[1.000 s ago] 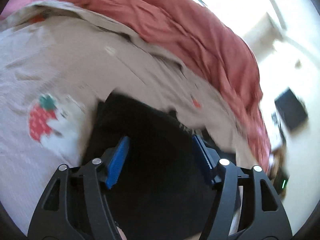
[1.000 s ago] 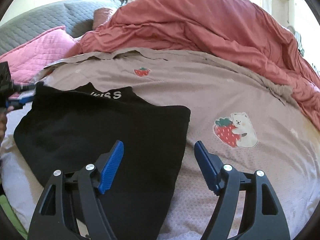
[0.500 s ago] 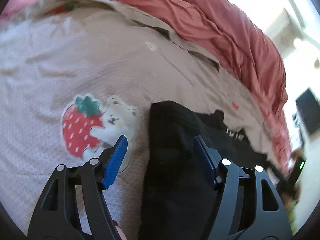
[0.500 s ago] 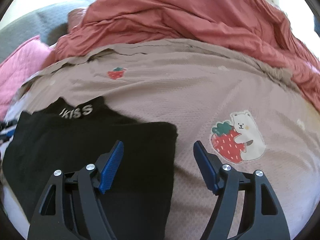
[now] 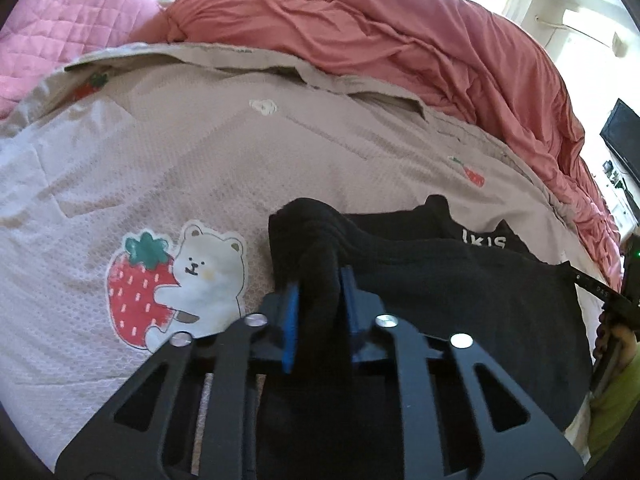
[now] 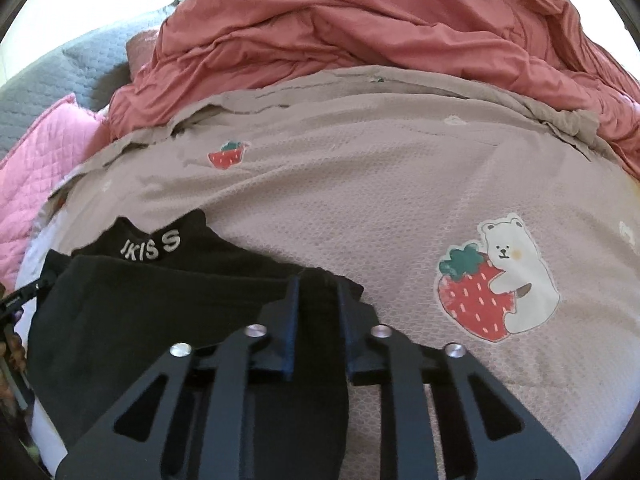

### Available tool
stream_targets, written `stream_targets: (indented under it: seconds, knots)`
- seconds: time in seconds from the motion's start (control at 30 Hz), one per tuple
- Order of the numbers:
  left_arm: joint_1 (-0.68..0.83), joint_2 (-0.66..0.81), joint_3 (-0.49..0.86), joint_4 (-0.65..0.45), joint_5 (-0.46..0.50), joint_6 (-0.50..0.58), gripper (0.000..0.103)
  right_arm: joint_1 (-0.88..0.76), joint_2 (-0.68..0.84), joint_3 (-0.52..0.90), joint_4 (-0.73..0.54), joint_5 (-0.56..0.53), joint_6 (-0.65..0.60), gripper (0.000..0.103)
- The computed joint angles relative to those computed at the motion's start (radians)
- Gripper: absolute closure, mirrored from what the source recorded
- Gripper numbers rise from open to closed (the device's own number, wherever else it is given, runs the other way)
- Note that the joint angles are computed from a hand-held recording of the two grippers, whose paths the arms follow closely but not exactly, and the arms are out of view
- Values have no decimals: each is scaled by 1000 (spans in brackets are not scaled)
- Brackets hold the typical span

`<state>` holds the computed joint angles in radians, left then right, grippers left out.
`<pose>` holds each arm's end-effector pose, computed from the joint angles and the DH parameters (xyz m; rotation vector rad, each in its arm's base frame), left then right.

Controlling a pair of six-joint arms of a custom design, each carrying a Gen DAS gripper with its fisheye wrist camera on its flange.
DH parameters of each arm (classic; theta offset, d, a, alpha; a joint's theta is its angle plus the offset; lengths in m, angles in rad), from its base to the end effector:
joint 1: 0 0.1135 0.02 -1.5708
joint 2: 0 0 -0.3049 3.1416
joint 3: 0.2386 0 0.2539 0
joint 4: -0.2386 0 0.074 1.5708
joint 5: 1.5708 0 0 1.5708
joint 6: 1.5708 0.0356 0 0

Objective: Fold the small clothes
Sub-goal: 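Grasp the folded shirt edge with the left tool, then open the left tool and lift both tools off the folded shirt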

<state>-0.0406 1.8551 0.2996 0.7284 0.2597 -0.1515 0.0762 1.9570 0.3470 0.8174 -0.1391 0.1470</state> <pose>0.2421 -0.0190 0.0806 -0.0109 2.3994 -0.4011 0.2607 0.0249 0.0693 0.0162 2.3703 0.2722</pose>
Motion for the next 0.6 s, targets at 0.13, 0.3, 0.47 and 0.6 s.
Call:
stream_targets:
  seconds: [0.13,0.3,0.47,0.6]
  knots:
    - [7,-73,-25,-7,-1,-5,98,-1,-71,-60,76,-14,-7,92]
    - [37,-214,-52,-14,36,-15,98,-2,-153,-57,51,-7,-26,93]
    - [9,-112,-1,19,-15,4,98,1,-69,25,9,36,-27,93]
    - [-17,3,44,13,-65,34,97,36,38,78,-14,113,-33,92]
